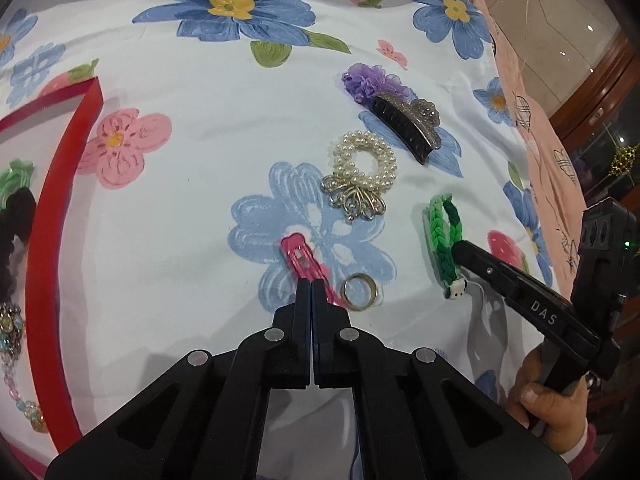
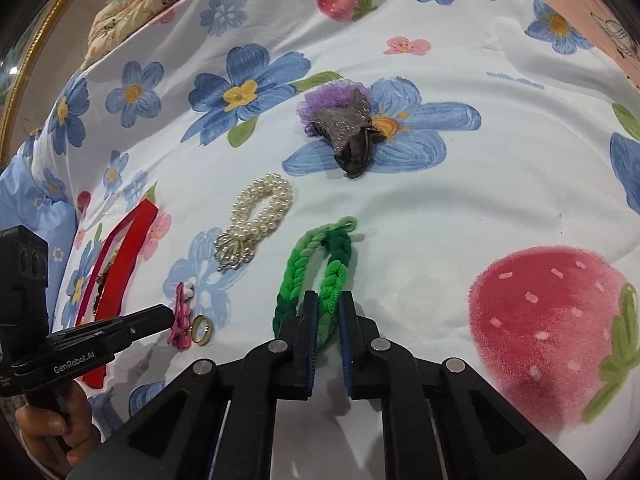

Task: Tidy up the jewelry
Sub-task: 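Grasp the pink hair clip with the left tool while the right grasps the green braided bracelet, then carry the pink clip and green bracelet into the tray and open both tools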

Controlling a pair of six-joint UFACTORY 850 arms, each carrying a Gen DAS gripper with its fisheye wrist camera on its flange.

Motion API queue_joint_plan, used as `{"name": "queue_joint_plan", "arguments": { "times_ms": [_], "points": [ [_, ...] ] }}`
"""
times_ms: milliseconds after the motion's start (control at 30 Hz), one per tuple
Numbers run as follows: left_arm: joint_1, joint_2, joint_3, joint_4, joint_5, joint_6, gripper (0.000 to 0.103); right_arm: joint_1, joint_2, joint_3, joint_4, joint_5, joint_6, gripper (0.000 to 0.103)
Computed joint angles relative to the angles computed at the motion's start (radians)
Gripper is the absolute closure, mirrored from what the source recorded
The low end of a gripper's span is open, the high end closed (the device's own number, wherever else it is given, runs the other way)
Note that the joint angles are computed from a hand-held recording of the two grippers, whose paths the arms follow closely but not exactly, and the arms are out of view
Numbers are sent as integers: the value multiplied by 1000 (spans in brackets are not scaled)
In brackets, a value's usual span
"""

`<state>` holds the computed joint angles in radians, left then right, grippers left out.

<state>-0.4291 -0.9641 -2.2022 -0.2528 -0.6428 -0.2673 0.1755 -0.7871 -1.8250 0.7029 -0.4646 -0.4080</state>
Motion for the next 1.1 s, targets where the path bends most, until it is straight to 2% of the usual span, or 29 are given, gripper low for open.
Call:
{"name": "queue_joint_plan", "arguments": {
  "times_ms": [100, 167, 233, 267, 333, 467, 533, 633, 833, 1100],
  "points": [
    [15, 6, 16, -114, -6, 47, 101, 1, 15, 16, 46, 3, -47, 94],
    [16, 3, 8, -110, -9, 16, 79, 2, 23, 25, 61, 9, -62, 94],
    [8, -5, -15, -48, -8, -44, 64, 1, 32, 36, 81, 11, -88, 94],
    [6, -17, -36, -30, -19, -68, 61, 0, 36, 42, 89, 12, -98, 94],
    [6, -36, -67, -43, -30, -70, 61, -3, 43, 53, 110, 11, -121, 94],
    [-6, -105, -179, 37, -100, -127, 63, -11, 51, 64, 130, 13, -136, 93],
    [-13, -121, -206, 78, -111, -148, 65, -16, 53, 68, 142, 14, -142, 93],
    [-19, -135, -228, 119, -125, -146, 86, -20, 54, 69, 166, 9, -156, 93],
    [-14, -39, -68, 96, -43, -97, 86, -12, 61, 73, 221, -7, -218, 94],
    [4, 164, 229, 64, 115, -75, 86, 15, 69, 65, 297, -46, -305, 94]
  ]
}}
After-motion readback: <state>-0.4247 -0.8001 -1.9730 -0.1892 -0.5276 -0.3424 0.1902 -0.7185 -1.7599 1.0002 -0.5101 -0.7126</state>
